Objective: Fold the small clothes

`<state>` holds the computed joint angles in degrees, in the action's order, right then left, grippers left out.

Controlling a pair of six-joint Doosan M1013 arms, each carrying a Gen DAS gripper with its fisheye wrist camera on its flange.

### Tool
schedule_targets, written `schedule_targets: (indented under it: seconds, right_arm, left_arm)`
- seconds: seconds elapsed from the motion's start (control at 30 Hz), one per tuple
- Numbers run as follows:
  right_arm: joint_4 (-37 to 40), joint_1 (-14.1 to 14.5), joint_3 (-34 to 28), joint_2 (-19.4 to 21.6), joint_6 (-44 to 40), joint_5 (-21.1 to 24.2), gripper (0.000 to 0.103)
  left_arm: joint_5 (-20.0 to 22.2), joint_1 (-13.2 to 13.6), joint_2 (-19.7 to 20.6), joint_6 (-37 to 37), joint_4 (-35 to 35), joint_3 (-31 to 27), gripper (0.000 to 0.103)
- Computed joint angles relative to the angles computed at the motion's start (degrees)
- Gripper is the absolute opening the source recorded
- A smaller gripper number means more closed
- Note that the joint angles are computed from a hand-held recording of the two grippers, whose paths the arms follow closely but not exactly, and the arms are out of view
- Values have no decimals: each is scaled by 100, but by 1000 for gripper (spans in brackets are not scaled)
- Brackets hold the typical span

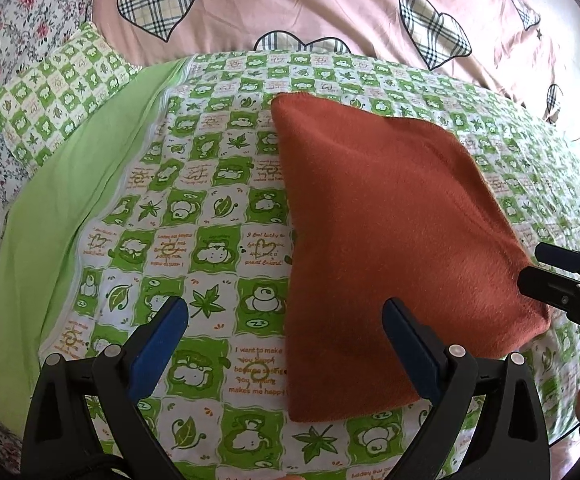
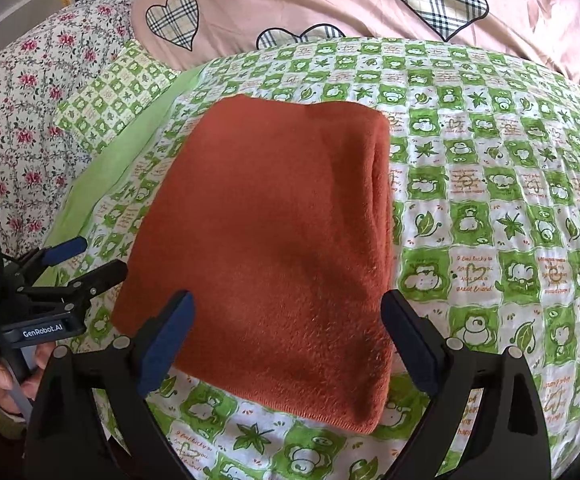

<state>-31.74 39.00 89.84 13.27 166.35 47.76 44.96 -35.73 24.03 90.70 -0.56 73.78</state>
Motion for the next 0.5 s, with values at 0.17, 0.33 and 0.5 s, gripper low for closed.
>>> schedule_targets:
  seconds: [0.17,0.33,0.5]
  right_arm:
    - [-31,9,18,-11,95,-48,94]
    - [-64,107,16,-10,159,-24,94]
    - [-140,198,40,-19,316,45,94]
  left_arm:
    - [-34,-24,-58,14,-93,63,98]
    - [-38,-42,-125,121,-119,149,98]
    - [-55,-40,-184,159,-151,235,98]
